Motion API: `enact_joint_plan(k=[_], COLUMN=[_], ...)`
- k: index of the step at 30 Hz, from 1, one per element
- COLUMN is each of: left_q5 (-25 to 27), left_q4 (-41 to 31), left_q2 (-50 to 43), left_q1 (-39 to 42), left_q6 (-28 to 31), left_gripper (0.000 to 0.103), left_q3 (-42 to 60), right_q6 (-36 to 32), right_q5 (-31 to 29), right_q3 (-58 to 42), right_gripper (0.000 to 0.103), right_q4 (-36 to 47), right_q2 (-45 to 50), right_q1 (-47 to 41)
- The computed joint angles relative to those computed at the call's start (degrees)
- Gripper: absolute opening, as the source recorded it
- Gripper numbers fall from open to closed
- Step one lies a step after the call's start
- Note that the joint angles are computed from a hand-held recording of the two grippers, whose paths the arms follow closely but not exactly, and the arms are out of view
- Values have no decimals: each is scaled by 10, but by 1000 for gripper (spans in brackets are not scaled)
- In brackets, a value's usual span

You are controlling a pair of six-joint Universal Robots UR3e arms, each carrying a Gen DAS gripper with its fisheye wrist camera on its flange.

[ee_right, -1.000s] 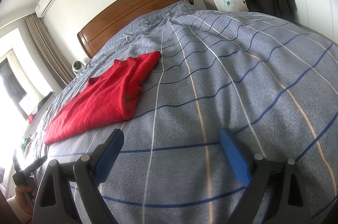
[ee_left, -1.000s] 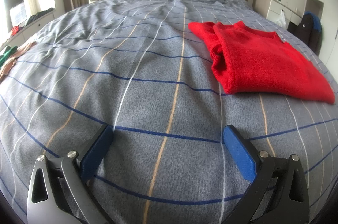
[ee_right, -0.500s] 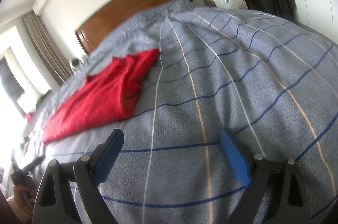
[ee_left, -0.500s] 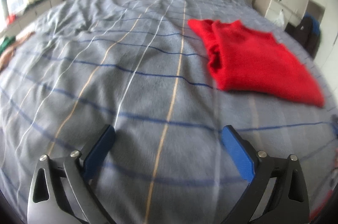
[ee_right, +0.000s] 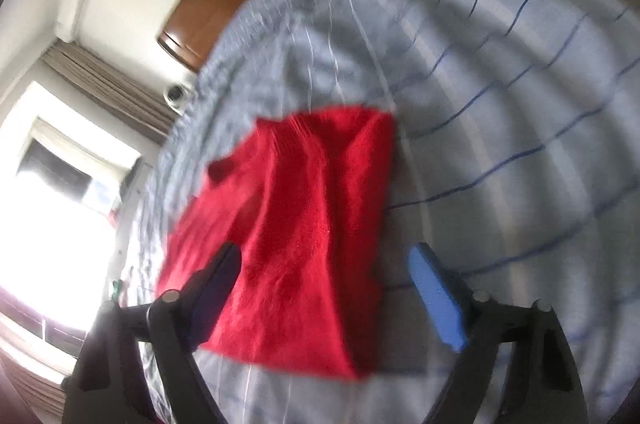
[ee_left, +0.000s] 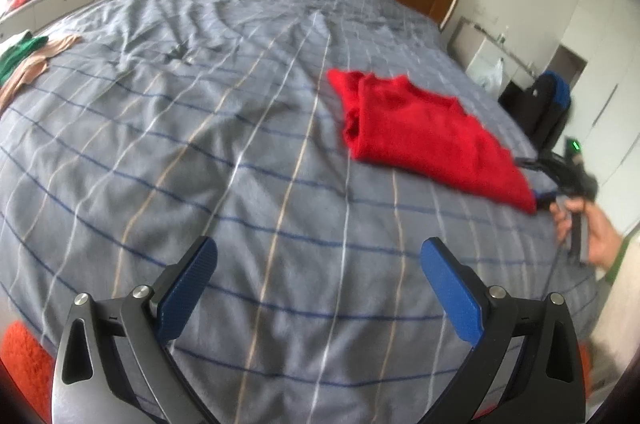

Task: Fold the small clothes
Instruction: 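Grasp the folded sweater edge with the right gripper and fold it over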

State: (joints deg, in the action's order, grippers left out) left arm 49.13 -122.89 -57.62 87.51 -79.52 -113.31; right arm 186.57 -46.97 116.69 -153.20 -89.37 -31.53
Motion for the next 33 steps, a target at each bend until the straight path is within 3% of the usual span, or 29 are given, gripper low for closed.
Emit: enact_joint_plan(k=[1, 2, 3, 6, 10, 17, 19, 20, 21, 26, 28, 30, 33], left_q5=[3, 3, -2, -5, -5, -19, -16, -15, -15, -19, -19, -18, -16], left_q4=[-1, -11, -18, -23, 65, 128, 153, 157, 156, 147, 143, 147, 145], left_q2=[7, 10, 8, 10, -22, -59, -73, -81, -85, -96, -94, -92, -77], left_q1=[4, 13, 21, 42, 12, 20, 10, 8, 8, 0, -1, -6, -1], left_q6=[8, 21, 36, 61, -7, -38, -59, -64, -64, -66, -64, -65, -54], left_gripper=[102, 102, 102, 102, 101, 101, 101, 101, 101, 101, 101, 101, 101], left_q3=[-6, -7, -9, -24, -53, -62, -63, -61, -60, -53, -53, -57, -66], right_q6=[-5, -5, 3, 32, 55, 72, 73, 94, 115, 123, 98, 43, 9], right_q5=[-15, -72, -110, -197, -259, -342, -326, -281, -251, -194, -238, -327, -349], right_q3=[-25, -65, -82, -154, -382, -802, -868, -866, -839, -584, -556, -554, -563], right_gripper=[62, 18, 15, 15, 14, 15, 26, 39, 42, 45, 45, 45, 41], right_q4=[26, 56, 58, 87, 206, 279, 300, 294, 277, 104, 117, 155, 169], right_q2=[23, 42, 44, 26, 86, 407, 474, 488, 478, 313, 271, 253, 285], right_q1=[19, 55, 78, 151, 286, 489, 503, 496, 487, 449, 451, 471, 496])
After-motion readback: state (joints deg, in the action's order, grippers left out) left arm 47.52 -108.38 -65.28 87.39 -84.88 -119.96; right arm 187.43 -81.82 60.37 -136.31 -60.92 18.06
